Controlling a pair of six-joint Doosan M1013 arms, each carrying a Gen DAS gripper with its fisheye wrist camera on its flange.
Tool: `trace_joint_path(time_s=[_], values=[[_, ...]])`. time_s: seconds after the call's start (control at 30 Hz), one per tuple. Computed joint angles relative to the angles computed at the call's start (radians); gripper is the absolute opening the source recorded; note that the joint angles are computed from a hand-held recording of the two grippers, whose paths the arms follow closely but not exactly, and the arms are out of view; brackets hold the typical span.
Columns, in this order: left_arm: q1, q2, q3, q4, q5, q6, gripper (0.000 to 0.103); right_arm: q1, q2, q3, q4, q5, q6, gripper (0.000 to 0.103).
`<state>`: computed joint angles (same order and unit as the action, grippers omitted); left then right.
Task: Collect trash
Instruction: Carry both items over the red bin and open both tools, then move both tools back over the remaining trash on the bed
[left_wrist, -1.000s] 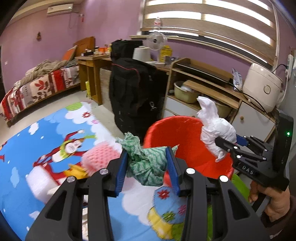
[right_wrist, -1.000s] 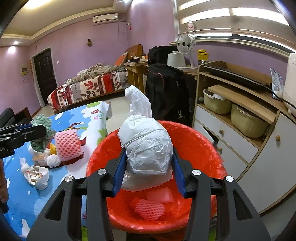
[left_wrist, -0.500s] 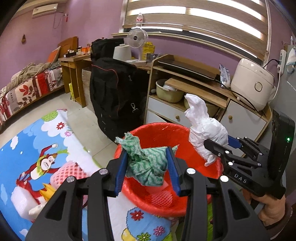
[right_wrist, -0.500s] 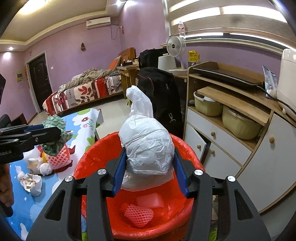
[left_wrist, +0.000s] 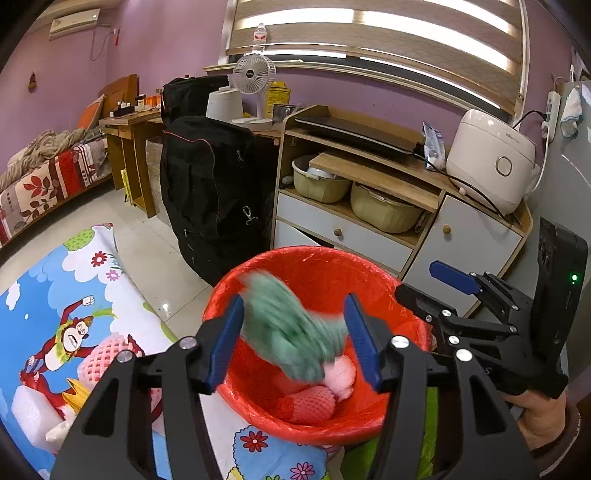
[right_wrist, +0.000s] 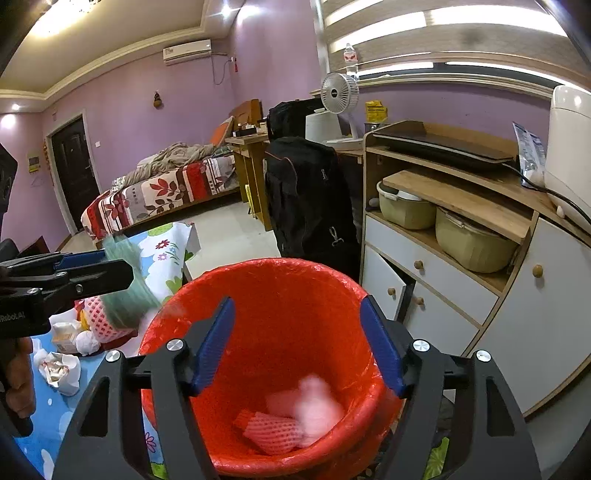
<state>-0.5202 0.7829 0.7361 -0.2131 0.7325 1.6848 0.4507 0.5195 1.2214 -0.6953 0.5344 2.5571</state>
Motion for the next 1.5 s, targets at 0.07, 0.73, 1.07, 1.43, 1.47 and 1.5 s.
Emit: trace_joint_path(time_s=[0.07,0.73,1.07,1.43,1.47,1.5], values=[[0.001,-0.001,0.001,0.0,0.002,0.0,0.056,0.0,0.0,0.002,0.0,0.0,0.003,0.068],[0.018,-0.132,0.224,0.021,-0.152,-0.056,0.062,0.046,0.007,-0.02,-0.007,0.026,-0.031,0.073],[0.031,-0.182,0.312,0.067,-0.197,-0.129,0.065,0.061,0.016,-0.038,0.033,0.021,-0.079,0.075],[0.051,-0.24,0.42,0.265,-0.254,-0.364,0.065,0.08,0.038,-0.069,0.112,0.012,-0.18,0.075],[0.054,-0.245,0.429,0.274,-0.26,-0.378,0.065,0.081,0.039,-0.069,0.126,0.006,-0.193,0.075],[0.057,-0.25,0.441,0.283,-0.268,-0.392,0.065,0.082,0.04,-0.069,0.141,-0.003,-0.205,0.075]])
